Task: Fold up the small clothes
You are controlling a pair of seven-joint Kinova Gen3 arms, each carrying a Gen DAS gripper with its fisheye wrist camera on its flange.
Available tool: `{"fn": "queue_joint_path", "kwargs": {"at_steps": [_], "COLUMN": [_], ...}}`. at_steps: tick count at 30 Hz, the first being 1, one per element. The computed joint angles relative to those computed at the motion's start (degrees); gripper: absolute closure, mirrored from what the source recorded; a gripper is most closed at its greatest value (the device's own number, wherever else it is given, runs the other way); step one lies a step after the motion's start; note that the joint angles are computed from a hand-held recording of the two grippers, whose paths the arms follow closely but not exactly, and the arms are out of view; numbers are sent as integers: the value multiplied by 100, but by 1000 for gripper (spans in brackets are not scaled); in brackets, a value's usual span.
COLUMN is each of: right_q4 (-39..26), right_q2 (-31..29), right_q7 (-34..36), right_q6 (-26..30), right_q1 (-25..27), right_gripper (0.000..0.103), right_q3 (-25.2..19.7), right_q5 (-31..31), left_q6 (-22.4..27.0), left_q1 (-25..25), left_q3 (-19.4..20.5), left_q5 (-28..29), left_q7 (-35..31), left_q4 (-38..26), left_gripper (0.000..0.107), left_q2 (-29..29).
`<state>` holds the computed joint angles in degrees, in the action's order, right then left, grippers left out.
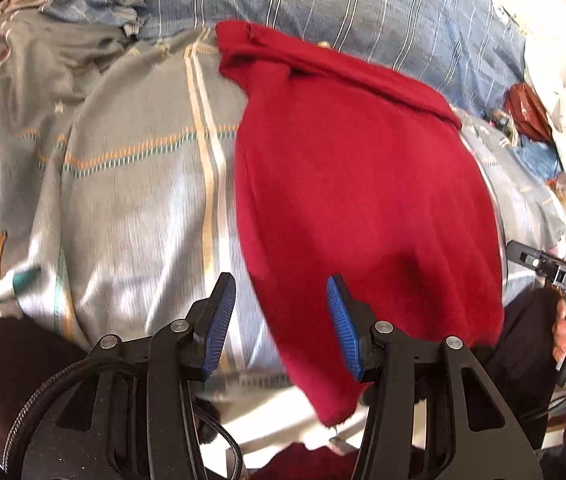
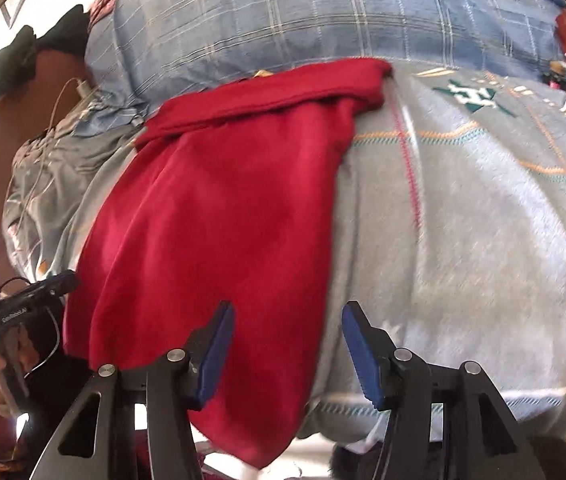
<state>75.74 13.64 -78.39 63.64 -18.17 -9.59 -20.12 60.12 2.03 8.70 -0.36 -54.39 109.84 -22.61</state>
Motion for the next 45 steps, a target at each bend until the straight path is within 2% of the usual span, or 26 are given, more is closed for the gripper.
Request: {"fn": "queue_joint_path", "kwargs": {"at_steps": [3,8,9,10,11,13,15,17,22,27,30,32,33,34,35,38,42,45], "right_q4": [138,220,234,240,247,225,205,204,178,129,198,377,551,686,743,763,512,303], "right_q2": [-54,-90,-116,-137,-161,-187,-203,-210,-48,174,300,286,255,245,248,-21,-428,-636], "right_q7": [64,122,147,158,150,186,221,341,503,79,-87,-132,-169,-212,-171,248,710,827], "right_q6": [-7,4,18,35,46,145,296,471,1041,1376,1426,1198,980,847,808,652,783,842], "right_q1": [27,52,68,76,75,128,192,274,380,-1,-3,94,189,203,250,269,284,334], "right_gripper": [50,50,50,50,50,47,43,42,42,42,42,42,50,73,86,94,95,95], "right_q3": [-24,-21,-19,-11,-4,17,33,37,18,5,-6,2,-11,82,81,-77,-23,109], "right_q5": [-101,-200,-225,-227,-223,-274,-361,-488,-825,-307,-404,-632,-809,-997,-1090,-942,-799,-665], "left_q6": [-65,-303,-291,-231,-182,-213,-119,12,232,234,198,180,176,175,175,253,286,229], "left_q1": [159,241,197,197,257,344,122,-29,-195,-272,-270,-258,-266,-261,-257,-240,-158,-57], "left_q3": [-226,-196,-100,-108,-222,-565,-493,-448,-523,-438,-382,-374,-339,-342,-347,-394,-309,-222], "left_q5": [363,582,502,481,553,808,709,461,449,474,466,466,462,460,457,497,558,674], "left_q7": [-184,-267,-212,-250,-346,-564,-666,-565,-590,-524,-496,-495,-457,-446,-437,-402,-401,-424], "left_q4": [110,217,192,147,105,104,-26,-137,-35,130,162,182,174,182,192,118,-59,-47], "left_gripper": [60,63,69,90,96,101,101,101,101,101,101,101,101,101,101,101,101,101], "left_q2": [26,166,183,203,206,22,-220,-402,-494,-509,-490,-448,-424,-418,-422,-526,-803,-757]}}
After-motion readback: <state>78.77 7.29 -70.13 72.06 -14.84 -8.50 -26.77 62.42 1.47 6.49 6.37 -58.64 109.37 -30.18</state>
